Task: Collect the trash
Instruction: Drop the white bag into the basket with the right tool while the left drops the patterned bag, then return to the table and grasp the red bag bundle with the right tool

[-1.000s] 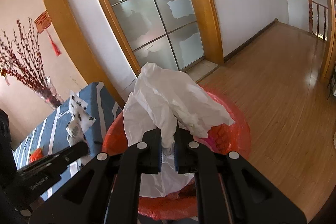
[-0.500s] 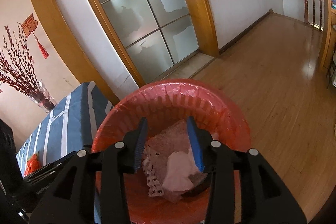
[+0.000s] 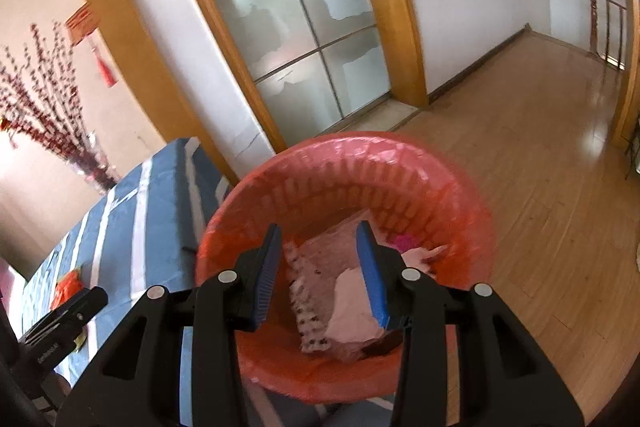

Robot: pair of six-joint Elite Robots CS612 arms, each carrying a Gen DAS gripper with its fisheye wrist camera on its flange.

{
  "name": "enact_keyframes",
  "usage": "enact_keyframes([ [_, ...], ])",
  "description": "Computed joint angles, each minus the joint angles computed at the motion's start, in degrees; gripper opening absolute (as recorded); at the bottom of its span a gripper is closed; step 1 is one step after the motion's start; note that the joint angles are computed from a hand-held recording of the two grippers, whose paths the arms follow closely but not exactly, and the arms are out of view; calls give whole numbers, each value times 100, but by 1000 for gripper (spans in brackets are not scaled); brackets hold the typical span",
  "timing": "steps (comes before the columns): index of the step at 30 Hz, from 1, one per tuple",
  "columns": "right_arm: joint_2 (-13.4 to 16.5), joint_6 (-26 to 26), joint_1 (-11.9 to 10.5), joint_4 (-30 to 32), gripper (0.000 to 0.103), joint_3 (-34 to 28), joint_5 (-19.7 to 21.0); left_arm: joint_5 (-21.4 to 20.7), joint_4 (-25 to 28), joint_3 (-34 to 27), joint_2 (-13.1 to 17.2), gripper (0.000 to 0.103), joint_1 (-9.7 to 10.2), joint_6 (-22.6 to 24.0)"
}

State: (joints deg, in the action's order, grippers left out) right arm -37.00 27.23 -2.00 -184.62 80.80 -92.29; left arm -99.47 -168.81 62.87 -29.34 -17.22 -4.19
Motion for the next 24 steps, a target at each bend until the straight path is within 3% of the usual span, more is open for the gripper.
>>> enact_keyframes([
  [10, 155, -759, 354, 365, 40, -444, 725, 663, -445, 566, -265, 63, 391, -629],
  [15, 347, -1277, 601, 773, 40, -907, 1174, 1266, -582, 717, -317, 68, 571, -860],
  [24, 740, -2008, 1003, 1569, 40, -1795, 1630, 1771, -413, 706, -283, 70, 909, -1253],
])
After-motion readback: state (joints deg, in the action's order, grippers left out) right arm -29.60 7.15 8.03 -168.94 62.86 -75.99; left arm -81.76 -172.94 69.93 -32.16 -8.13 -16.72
